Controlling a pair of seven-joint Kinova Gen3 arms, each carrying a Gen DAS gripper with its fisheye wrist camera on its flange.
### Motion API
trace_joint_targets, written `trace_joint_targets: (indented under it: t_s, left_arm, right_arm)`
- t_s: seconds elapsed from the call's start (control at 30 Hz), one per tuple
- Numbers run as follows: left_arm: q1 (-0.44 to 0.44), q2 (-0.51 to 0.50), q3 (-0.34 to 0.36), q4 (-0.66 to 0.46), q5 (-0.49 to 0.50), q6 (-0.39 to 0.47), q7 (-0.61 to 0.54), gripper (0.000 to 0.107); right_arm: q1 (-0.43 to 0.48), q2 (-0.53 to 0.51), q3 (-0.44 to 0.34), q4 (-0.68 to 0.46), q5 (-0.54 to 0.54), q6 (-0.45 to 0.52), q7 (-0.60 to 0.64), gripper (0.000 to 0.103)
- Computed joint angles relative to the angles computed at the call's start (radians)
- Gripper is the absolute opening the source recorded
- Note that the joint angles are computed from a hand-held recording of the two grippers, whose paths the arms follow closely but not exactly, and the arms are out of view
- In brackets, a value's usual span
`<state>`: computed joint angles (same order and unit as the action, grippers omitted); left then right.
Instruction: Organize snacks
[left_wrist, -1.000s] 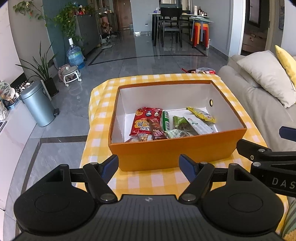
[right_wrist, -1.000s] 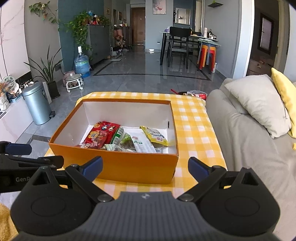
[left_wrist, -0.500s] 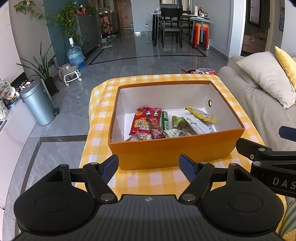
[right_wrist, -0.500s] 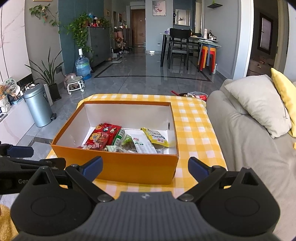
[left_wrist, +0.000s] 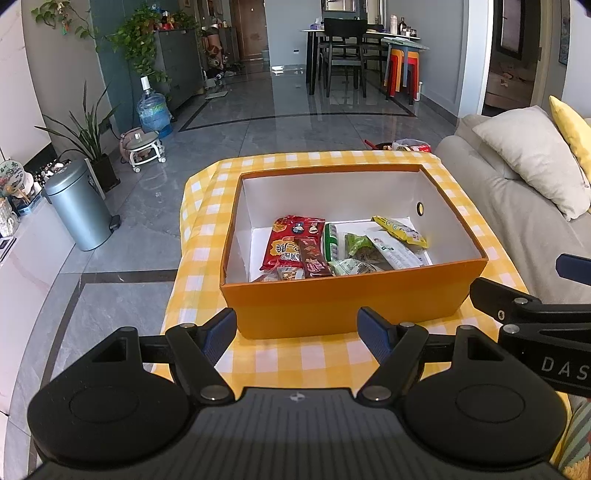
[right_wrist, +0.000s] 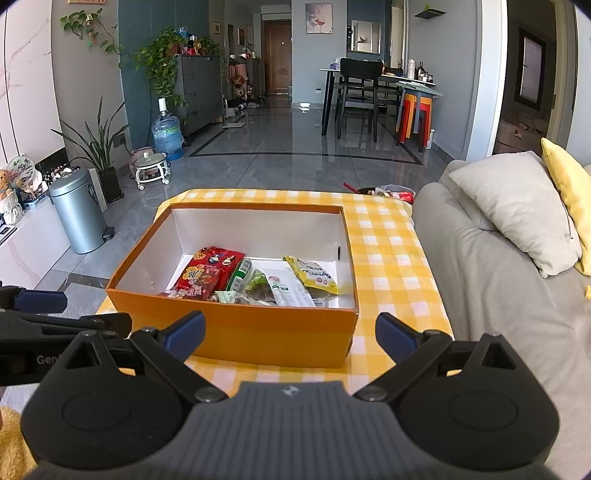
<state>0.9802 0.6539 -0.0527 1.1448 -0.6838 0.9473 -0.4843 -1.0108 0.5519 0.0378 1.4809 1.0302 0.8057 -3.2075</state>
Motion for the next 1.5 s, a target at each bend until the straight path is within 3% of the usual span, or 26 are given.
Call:
trace_joint_targets:
  t_s: [1.5]
  left_arm:
    - [0.014, -0.023, -0.001, 0.020, -0.042, 0.002, 0.040, 0.087]
  right_arm:
    - [0.002, -0.007, -0.008, 0.001, -0.023, -0.001, 0.016, 0.095]
